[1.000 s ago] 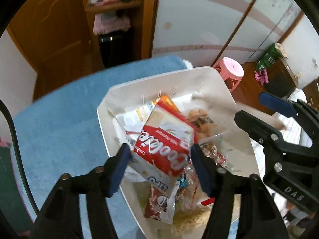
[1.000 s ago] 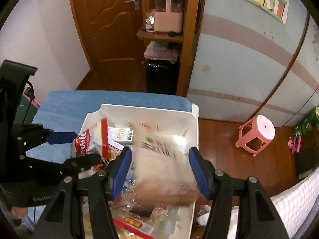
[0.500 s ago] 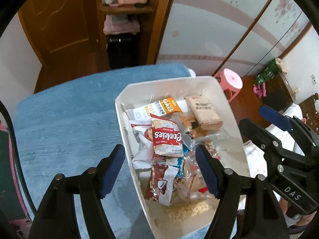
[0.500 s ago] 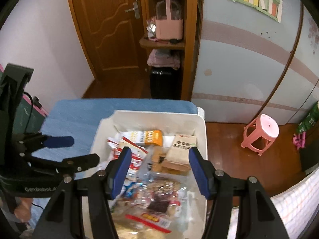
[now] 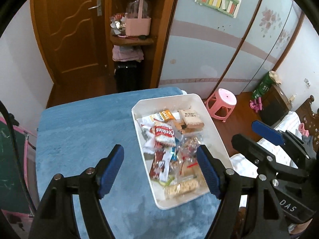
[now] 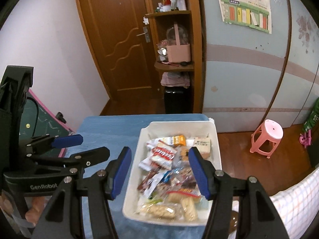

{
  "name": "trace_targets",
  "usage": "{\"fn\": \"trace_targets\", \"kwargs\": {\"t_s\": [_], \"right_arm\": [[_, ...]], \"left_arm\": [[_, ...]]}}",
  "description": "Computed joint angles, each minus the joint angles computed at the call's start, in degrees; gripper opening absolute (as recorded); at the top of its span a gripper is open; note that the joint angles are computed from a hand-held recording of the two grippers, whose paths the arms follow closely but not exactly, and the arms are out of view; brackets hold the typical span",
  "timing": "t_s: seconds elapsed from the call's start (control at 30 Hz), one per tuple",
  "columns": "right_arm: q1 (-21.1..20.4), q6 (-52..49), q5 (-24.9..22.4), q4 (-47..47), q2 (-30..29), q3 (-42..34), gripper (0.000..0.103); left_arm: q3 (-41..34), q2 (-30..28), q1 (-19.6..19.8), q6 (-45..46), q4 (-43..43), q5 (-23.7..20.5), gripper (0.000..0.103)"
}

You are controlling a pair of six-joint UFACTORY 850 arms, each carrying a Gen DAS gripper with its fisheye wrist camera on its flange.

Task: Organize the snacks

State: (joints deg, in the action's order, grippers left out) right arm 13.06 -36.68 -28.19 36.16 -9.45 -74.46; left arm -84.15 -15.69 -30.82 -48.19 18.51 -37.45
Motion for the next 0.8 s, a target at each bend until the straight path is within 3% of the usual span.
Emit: {"fn": "trace_targets", "kwargs": {"t_s": [0.2,0.3,0.43,0.53,0.7,0.8], "right_arm": [[1.0,-3.9,1.1,6.4,8.1,7.5,0.061],[1.7,-5.7,2.1,10.2,11.8,10.9,0.061],[3.7,-7.4,4.4,14.1,16.5,15.7,0.061],[5.9,-8.2,6.5,15.6,19.7,19.3,0.062],[8.5,-10.8,8.0,21.0,23.8,24.7,0.066],[11.0,-6.7,10.6,17.9,26.0,27.7,0.069]], "left_arm": [[9.1,9.1,-4.1,-11.2,11.6,-1.1,0.075],[13.3,13.3,-6.3,-17.9,17.5,-2.4,0.082],[18.6,18.3,-8.7,-24.8,23.3,-3.6,0.083],[22.1,21.3,-11.5,-30.8,28.9,-7.3,0.083],[28.3,26.0,-14.4,-36.8,30.4,-10.4,0.083],[31.6,28.1,-16.6,-40.8,31.6,-12.9,0.084]]}}
